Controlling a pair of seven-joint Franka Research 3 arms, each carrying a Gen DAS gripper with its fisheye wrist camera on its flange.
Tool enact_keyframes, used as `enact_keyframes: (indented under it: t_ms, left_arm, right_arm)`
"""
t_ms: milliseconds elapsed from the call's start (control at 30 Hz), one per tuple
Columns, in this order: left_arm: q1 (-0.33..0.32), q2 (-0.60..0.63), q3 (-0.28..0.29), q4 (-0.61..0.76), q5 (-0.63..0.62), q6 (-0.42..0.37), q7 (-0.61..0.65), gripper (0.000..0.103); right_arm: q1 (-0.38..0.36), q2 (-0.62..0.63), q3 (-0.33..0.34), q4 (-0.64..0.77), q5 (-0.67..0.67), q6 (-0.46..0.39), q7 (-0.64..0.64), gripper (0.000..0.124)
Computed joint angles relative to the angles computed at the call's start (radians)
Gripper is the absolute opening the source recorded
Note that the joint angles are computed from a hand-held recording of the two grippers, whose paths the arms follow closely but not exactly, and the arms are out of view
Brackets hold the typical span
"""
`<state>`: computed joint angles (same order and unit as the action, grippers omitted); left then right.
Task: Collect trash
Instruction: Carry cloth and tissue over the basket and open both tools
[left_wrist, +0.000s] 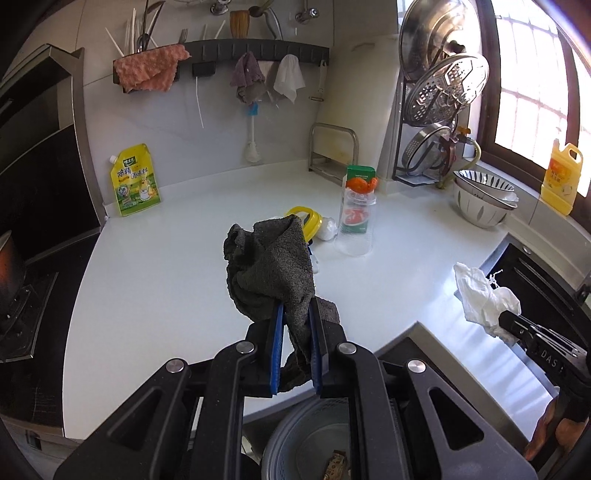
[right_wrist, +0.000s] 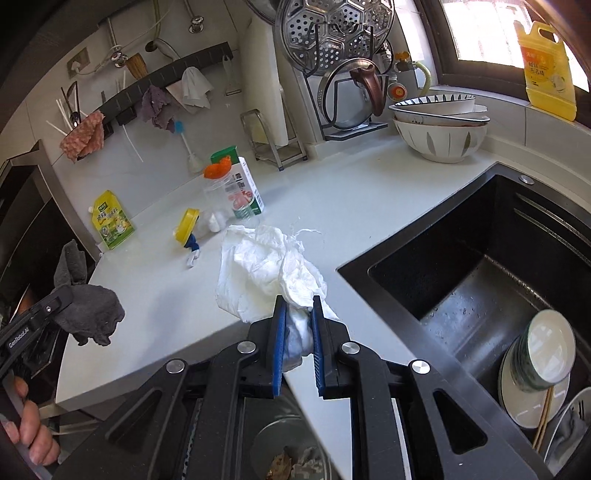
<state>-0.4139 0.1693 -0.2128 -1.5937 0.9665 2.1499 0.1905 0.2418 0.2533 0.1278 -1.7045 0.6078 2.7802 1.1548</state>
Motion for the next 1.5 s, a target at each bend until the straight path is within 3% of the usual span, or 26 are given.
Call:
enact_keyframes:
  t_ms: [300,500,700,1100,1500]
  left_arm:
    - [-0.016,-0.077,-0.045,-0.17,0.012,0.051,-0.06,0.013]
    - [-0.018,-0.092,-0.066,-0.242,-0.016,0.121,-0.089,0.013]
    - [-0.032,-0.101,-0.079,-0.294,-0.005,0.139,-0.126,0.013]
    - [-0.035,-0.1,-0.085,-0.316,-0.027,0.14,-0.127,0.013]
    - [-0.033,-0.052,-0.066,-0.289,-0.089,0.159,-0.076,0.014]
  right_arm:
    - [0.053,-0.226,0.002,-0.328,0.097,0.094,-0.085,0.013]
    - [0.092,-0.285,-0.02,-0.43,0.133,0.108,-0.095,0.013]
    - [0.13,-0.331,-0.03,-0.515,0.182,0.141,-0.141,0.013]
    - [0.159,-0.361,-0.043,-0.576,0.164,0.168,-0.117,0.013]
    - [0.143,-0.301,-0.037,-0.532,0.129,0.12,-0.089,0.013]
